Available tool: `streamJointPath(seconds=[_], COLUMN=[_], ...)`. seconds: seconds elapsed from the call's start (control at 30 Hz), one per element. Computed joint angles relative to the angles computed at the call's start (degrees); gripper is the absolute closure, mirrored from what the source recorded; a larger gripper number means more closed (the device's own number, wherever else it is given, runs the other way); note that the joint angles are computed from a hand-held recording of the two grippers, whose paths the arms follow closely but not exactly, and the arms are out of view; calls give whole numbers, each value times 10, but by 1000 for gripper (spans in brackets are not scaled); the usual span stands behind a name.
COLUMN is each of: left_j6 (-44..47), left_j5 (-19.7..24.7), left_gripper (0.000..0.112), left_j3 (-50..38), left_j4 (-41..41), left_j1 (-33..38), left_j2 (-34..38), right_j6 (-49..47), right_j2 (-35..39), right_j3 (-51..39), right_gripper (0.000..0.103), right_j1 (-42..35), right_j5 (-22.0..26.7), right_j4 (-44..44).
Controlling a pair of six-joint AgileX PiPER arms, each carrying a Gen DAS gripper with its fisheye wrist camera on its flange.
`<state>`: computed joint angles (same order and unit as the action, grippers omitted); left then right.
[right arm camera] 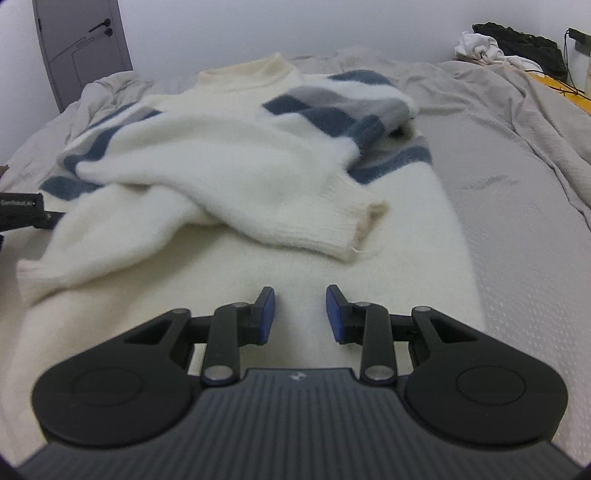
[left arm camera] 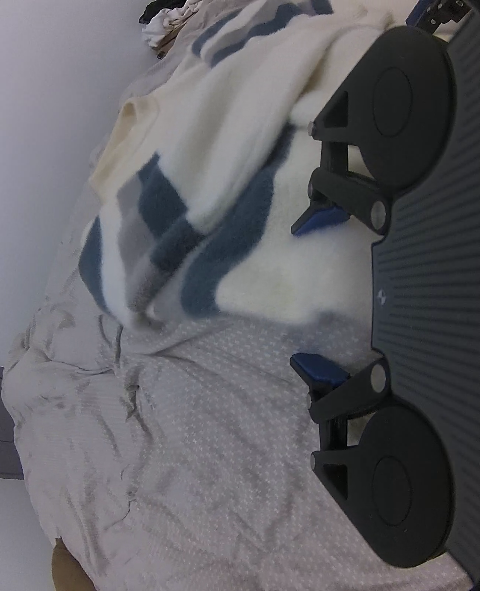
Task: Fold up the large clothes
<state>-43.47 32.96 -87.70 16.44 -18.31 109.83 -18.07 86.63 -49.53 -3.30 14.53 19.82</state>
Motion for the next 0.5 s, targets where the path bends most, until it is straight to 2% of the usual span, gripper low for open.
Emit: streamJointPath(seconds=[0.13, 0.23, 0.33, 0.5], left_j6=[9, 49, 134, 174], left_j5=[-4, 0, 23, 18], left_gripper=[37, 36, 36, 36], left_j3=[0, -2, 0, 76], left_j4=[-12, -54, -151, -213], left_j1=[5, 15, 34, 47], left_j2=[1, -4, -22, -90], right_j6=[-53, -92, -83, -116], right_j2=[24, 26, 13, -39], right_j3=[-11, -15, -16, 1], right_gripper=[70, 70, 70, 70], right_j1=[-7, -17, -24, -63], right_j5=[-10, 0, 22, 86], right_j4=[54, 102, 99, 147])
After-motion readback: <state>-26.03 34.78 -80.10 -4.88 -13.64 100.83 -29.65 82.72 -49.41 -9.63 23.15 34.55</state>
